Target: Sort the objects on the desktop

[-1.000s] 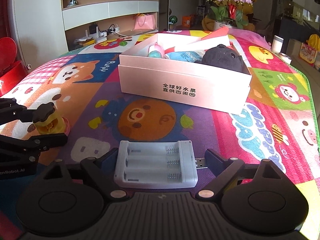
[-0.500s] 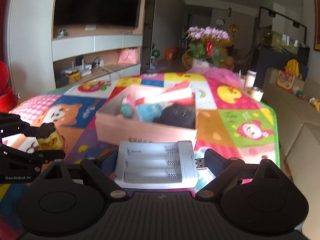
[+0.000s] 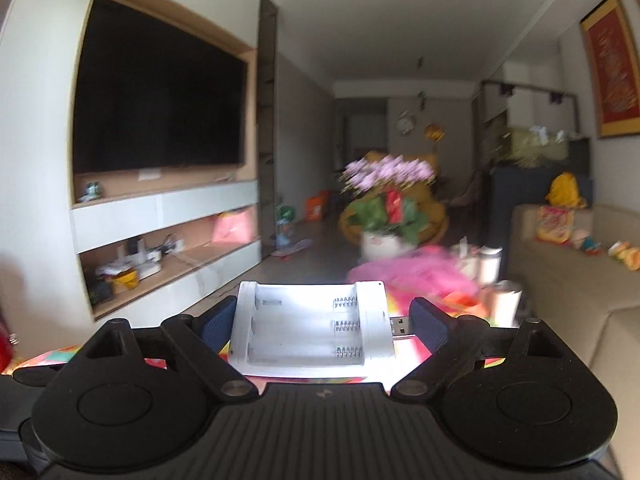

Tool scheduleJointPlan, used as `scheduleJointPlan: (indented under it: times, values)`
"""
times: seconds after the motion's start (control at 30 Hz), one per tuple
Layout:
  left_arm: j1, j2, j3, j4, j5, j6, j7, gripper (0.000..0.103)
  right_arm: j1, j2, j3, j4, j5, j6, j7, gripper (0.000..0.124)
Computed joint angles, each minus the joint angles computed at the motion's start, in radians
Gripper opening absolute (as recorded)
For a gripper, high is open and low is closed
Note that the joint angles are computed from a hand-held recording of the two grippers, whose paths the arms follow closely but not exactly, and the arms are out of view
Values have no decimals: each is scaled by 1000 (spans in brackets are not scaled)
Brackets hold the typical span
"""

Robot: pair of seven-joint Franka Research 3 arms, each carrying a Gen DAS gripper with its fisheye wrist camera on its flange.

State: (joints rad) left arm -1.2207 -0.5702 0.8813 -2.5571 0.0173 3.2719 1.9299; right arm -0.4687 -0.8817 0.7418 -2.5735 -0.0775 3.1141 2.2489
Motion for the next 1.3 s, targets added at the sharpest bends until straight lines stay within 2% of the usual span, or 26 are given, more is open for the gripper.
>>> scheduleJointPlan:
  times: [0.07,0.17,0.23,0.3,0.37,0.4,0.47,0.5,0.57,0.6,0.67,0.73,0.87,0.93,0.97,1.0,1.03,1.13,1.2,1.3]
  values:
    - [81,9,-44,-34,6,-26,-2,96,73,135,-44,35,-1,-6,-44,93]
    - [178,3,-100,-82,-5,-79,24,100,86,200,-37,41,7,-14,-14,96]
    - [211,8,-121,-103,-22,-92,44,101,83,202,-26,29,2,-14,12,98]
    - [214,7,-122,-115,-49,-107,62,102,53,174,0,10,-11,-21,43,100]
    - [218,-9,-121,-130,-78,-128,78,102,29,124,21,-16,-20,-54,82,101]
    - [230,-16,-131,-142,-91,-132,82,103,39,110,11,-33,-23,-69,95,101]
    - [290,-21,-190,-174,-111,-140,76,103,101,94,-39,-84,-18,-93,114,103]
    - [315,-22,-213,-185,-119,-147,79,103,163,88,-84,-124,-10,-97,112,103]
    - [401,-38,-296,-224,-123,-175,74,103,269,77,-145,-190,3,-95,109,103]
    - [435,-36,-331,-237,-126,-181,73,103,314,64,-154,-223,10,-105,117,103]
    - [495,-28,-397,-261,-140,-163,62,103,359,46,-128,-254,12,-148,153,103]
    - [518,-22,-426,-290,-151,-109,48,103,380,63,-92,-253,0,-199,200,103]
    - [556,12,-472,-333,-116,24,-11,103,393,135,-43,-232,-29,-246,288,103]
    - [632,47,-561,-326,-112,19,-63,103,360,141,2,-208,-83,-279,315,103]
    - [682,63,-617,-314,-110,-8,-93,103,361,157,-6,-198,-106,-282,305,103]
    - [710,74,-649,-303,-103,-27,-116,103,355,170,-3,-187,-130,-290,303,103]
    - [716,84,-656,-299,-98,-20,-136,103,342,184,6,-170,-154,-316,306,103]
    - [756,117,-697,-281,-79,-9,-199,103,332,212,-12,-163,-211,-291,315,103]
    - [766,125,-703,-278,-59,-5,-225,103,325,221,-20,-162,-239,-278,340,103]
    - [776,122,-706,-283,-23,-3,-255,103,283,185,28,-187,-304,-232,429,103]
